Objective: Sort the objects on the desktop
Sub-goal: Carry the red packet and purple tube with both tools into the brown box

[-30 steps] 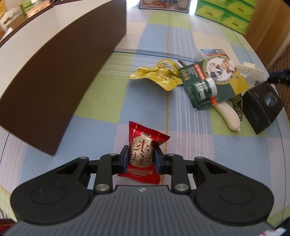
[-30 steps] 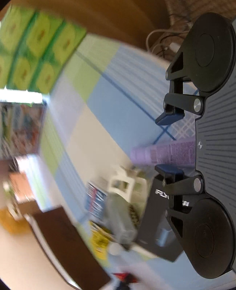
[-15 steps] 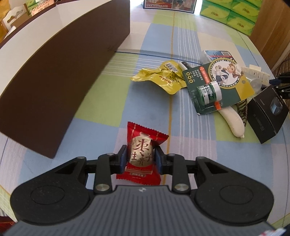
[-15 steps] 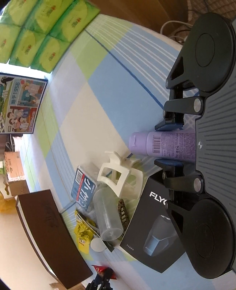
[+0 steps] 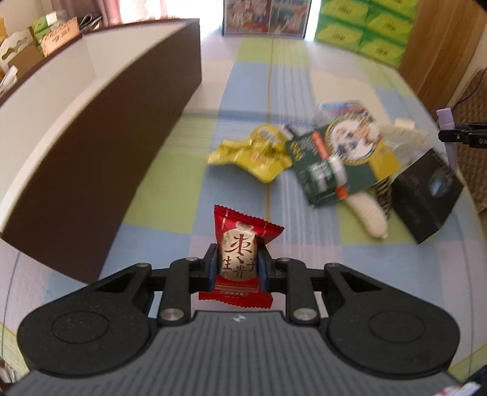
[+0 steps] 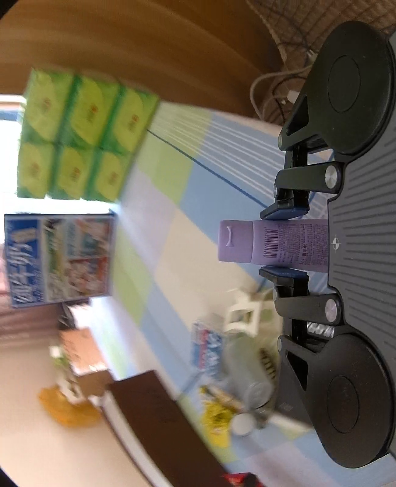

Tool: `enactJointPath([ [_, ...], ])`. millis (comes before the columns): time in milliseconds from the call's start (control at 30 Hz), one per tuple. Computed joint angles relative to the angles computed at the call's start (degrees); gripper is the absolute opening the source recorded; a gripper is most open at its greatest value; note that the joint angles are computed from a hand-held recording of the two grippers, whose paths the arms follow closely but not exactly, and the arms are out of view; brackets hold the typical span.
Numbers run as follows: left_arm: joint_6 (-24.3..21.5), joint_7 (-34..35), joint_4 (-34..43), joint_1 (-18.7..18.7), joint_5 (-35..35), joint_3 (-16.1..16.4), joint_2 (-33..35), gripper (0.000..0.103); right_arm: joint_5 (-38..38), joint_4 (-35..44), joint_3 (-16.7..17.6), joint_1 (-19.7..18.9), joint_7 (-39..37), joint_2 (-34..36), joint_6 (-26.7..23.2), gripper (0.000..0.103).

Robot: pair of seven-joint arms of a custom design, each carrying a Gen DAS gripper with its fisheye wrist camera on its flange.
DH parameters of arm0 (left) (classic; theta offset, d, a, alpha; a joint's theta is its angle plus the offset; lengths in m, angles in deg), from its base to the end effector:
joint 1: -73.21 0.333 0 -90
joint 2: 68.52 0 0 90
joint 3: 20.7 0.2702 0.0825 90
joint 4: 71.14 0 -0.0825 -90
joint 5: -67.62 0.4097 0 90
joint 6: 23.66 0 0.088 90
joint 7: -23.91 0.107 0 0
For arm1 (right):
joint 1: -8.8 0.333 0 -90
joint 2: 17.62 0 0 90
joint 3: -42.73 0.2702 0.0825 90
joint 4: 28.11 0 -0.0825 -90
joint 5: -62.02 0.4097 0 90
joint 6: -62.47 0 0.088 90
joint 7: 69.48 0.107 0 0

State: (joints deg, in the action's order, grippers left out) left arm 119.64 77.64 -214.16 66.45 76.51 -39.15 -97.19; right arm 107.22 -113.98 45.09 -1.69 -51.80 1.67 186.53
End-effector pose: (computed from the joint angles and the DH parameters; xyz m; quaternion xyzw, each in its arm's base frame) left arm 0.4354 -0.2066 0.4527 -0.7110 0.6495 -0.1906 0.1905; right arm 0.7015 -0.0756 0.4723 -0.8489 0.3608 -0.1209 0.3668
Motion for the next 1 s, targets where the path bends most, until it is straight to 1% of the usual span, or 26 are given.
enactJointPath([
  [133,0.6,2.4,-0.4,-0.6,-1.0,1.3,-2.4,0.021,6.0,-7.3,-0.1,0.3,-0.3,-7.0,3.2,0.029],
  [267,2.4,6.4,-1.2,-0.7,-2.7,2.8,-5.6,0.021,10.9,-12.7,-1.9,2.7,0.2,-13.6,3.3,0.029],
  [367,3.7,9.9,-1.7,-0.1,-4.0,3.9,-8.0,0.021,12.6,-15.8,-3.0,5.5,2.8,-18.1,2.7,0.029],
  [533,4.8,15.1,-3.1,2.1,-6.4,6.0,-12.6,0.021,11.1,-19.2,-3.4,11.8,9.3,-23.4,0.9,0.029],
  [667,4.0,18.6,-4.4,5.2,-7.2,7.4,-16.5,0.021,11.2,-20.5,-3.2,17.1,13.6,-25.6,-0.7,0.029],
  [800,4.0,22.4,-5.4,7.8,-8.3,9.3,-18.8,0.021,13.0,-20.2,-1.9,22.1,16.8,-25.9,-1.5,0.029],
  [933,4.3,27.0,-5.4,10.6,-9.2,11.3,-19.5,0.021,13.3,-18.8,0.2,26.4,18.9,-24.8,0.1,0.029],
  [1000,4.5,29.2,-5.3,11.9,-9.7,12.1,-19.1,0.021,12.9,-19.0,1.3,28.3,19.5,-24.4,2.1,0.029],
])
